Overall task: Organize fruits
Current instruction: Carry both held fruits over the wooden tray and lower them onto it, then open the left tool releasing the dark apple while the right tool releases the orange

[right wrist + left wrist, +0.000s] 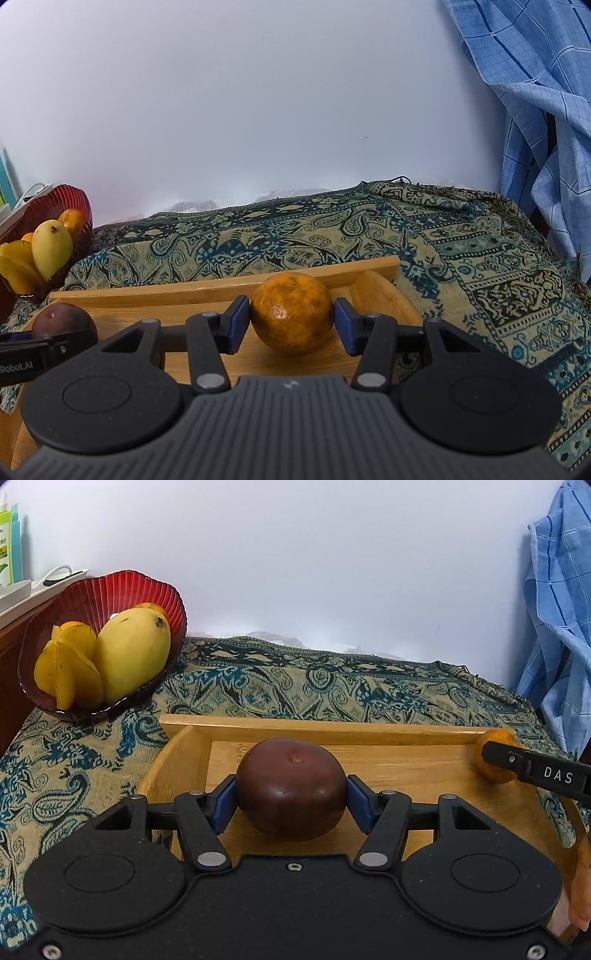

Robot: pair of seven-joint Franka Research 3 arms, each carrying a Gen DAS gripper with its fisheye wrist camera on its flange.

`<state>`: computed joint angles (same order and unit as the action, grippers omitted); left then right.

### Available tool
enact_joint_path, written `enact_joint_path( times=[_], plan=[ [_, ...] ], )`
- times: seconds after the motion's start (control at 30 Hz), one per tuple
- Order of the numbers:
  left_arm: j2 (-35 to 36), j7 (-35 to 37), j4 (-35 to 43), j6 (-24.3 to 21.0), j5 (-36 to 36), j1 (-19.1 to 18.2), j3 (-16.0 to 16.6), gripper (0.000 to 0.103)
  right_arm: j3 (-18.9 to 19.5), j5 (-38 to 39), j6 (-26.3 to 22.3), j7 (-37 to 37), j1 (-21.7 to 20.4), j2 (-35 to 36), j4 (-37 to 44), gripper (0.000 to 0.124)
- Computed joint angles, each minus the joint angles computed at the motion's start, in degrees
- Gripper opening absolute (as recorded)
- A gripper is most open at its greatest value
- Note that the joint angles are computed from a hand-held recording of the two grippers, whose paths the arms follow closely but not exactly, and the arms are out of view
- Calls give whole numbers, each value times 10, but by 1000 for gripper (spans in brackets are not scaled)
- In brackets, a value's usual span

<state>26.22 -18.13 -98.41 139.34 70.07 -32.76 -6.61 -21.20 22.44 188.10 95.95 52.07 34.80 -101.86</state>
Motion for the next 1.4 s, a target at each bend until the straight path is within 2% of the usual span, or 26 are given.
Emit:
enact_joint_path(
  times=[0.33, 0.57, 0.67, 0.7, 0.77, 0.83, 0.97, 1.13, 1.3, 1.4],
  plan=[
    [3, 17, 3, -5, 2, -2, 0, 60, -6, -11, -13, 14, 3, -6, -4, 54],
    [-3, 10, -5, 11, -7, 5, -1, 61, -7, -24, -16, 25, 4, -8, -7, 56],
    [-2, 15, -4, 6, -18, 6, -2, 67, 1, -31, -20, 27, -5, -12, -7, 59],
    [-2, 15, -4, 6, -19, 5, -1, 69, 0, -33, -22, 29, -5, -13, -8, 69],
    [-2, 17, -5, 6, -20, 6, -1, 71, 5, -40, -25, 30, -9, -15, -9, 69],
    [-2, 20, -4, 6, -20, 5, -1, 74, -9, -48, -38, 38, 2, -15, -9, 71],
    [-1, 25, -1, 0, -11, -1, 0, 86, -6, -75, -45, 51, -2, -24, -17, 76],
    [2, 39, 5, -8, -13, -5, -3, 92, -67, -105, -45, 71, 50, -22, -29, 82],
    [-2, 46, 2, -7, -31, -4, -7, 98, -59, -113, -40, 73, 45, -33, -40, 86],
    [-7, 40, -3, -10, -28, -9, -7, 100, -70, -113, -35, 74, 57, -38, -49, 89]
  ],
)
